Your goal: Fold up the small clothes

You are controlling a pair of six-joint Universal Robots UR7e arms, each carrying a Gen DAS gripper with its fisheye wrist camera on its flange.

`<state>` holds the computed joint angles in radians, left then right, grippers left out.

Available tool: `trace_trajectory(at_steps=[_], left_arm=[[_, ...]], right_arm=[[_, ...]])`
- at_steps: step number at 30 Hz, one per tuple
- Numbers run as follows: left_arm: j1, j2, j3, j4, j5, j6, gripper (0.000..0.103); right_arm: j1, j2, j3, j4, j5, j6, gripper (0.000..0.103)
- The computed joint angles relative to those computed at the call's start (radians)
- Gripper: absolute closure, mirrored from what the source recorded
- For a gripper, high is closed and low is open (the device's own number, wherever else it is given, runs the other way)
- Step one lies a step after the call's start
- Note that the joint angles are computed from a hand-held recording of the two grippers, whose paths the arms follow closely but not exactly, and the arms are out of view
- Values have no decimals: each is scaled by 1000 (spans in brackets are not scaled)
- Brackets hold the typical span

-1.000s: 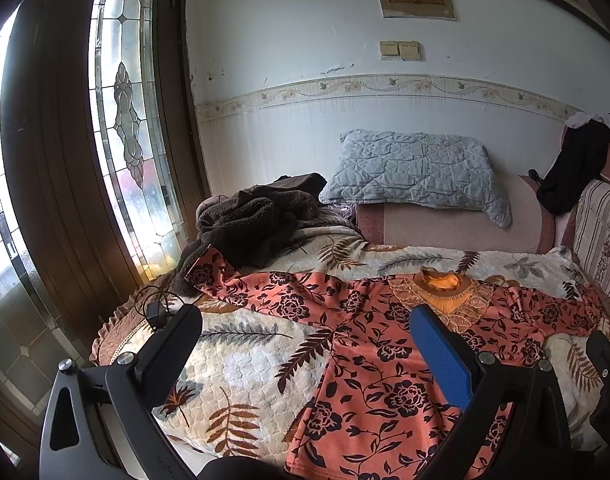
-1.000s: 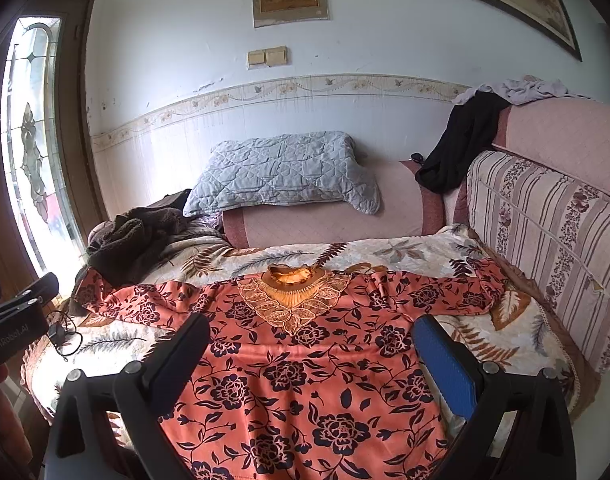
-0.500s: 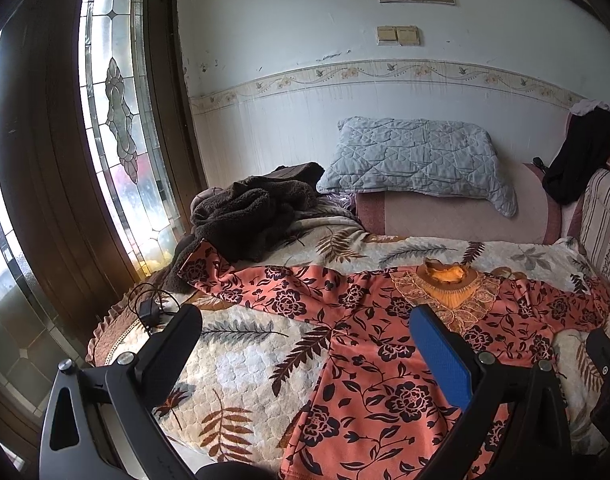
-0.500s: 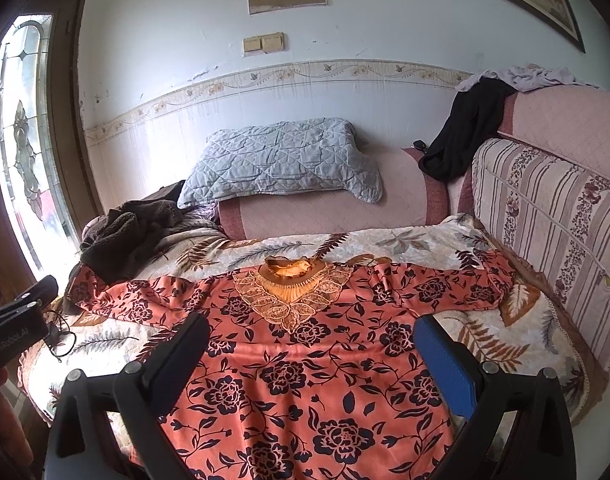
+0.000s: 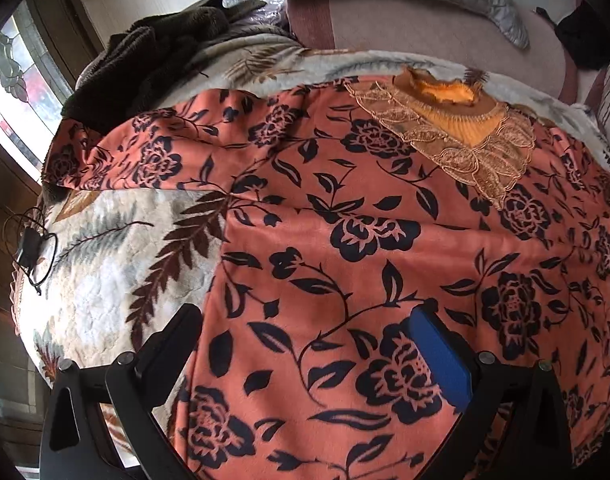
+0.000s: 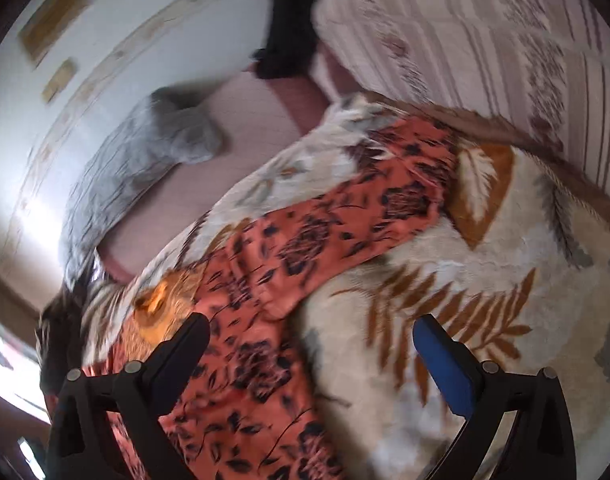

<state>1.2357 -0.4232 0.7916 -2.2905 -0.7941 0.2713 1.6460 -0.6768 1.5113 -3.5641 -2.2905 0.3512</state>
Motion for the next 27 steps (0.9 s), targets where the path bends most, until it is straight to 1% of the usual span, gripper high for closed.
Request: trace_trajectory(at_steps=[1,2,3,4,5,6,8,9,10,11,12,14,15,16,17,18,19,20,22,23,24,26,27], left_arm=[[3,28,-37,21,8,-1,0],[5,57,-76,32,11,5,0],[3,84,-109,32,10,15,0],[-1,110,-138,18,9,32,0],[1,154,-202,13,22,68,0],[5,193,-265,28,32,94,0],[15,268,-389,69,32,137,0],[20,282,-406,70,24,158,0],[23,277,-381,37,17,183,0],[29,265,-346,-24,-9,214,0],[34,258,-333,-48,-37,223,0],[41,260,-363,14,-72,177,0],[44,269,-392,50,-88,153,0],[46,277,-413,69,-98,138,0],[46,291,-436,73,-99,136,0],[44,294,-437,64,-95,138,0],[42,294,-434,59,-87,140,0],[40,299,-442,62,-84,141,0],[39,306,-468,98,-90,130,0],[43,308,-481,112,-101,129,0],[45,331,-530,129,-105,136,0],[45,322,-524,118,-119,133,0],[46,307,-505,104,-140,128,0]], right_arm=[[-47,-36,40,-36,51,38,1],[-82,-64,67,-44,63,83,1],[-107,-83,77,-45,53,114,1],[-124,-94,71,-38,30,114,3],[-134,-97,53,-18,-3,97,8],[-142,-95,28,5,-30,67,10],[-159,-74,-51,68,-54,19,12],[-169,-62,-91,102,-73,13,14],[-179,-52,-124,136,-86,21,16],[-190,-46,-148,163,-93,40,19],[-200,-40,-164,185,-101,63,21],[-224,-43,-167,229,-98,124,34],[-236,-47,-155,243,-87,150,37],[-241,-39,-156,223,-86,138,40],[-239,-24,-169,192,-102,100,45],[-238,-18,-180,198,-108,81,51],[-239,-23,-169,180,-71,61,83],[-242,-28,-161,162,-32,53,86],[-230,-14,-174,114,-28,1,89],[-223,-12,-172,85,-3,-25,90],[-214,-11,-168,60,30,-43,90],[-186,-4,-176,28,84,-94,90],[-168,5,-185,19,112,-124,90]])
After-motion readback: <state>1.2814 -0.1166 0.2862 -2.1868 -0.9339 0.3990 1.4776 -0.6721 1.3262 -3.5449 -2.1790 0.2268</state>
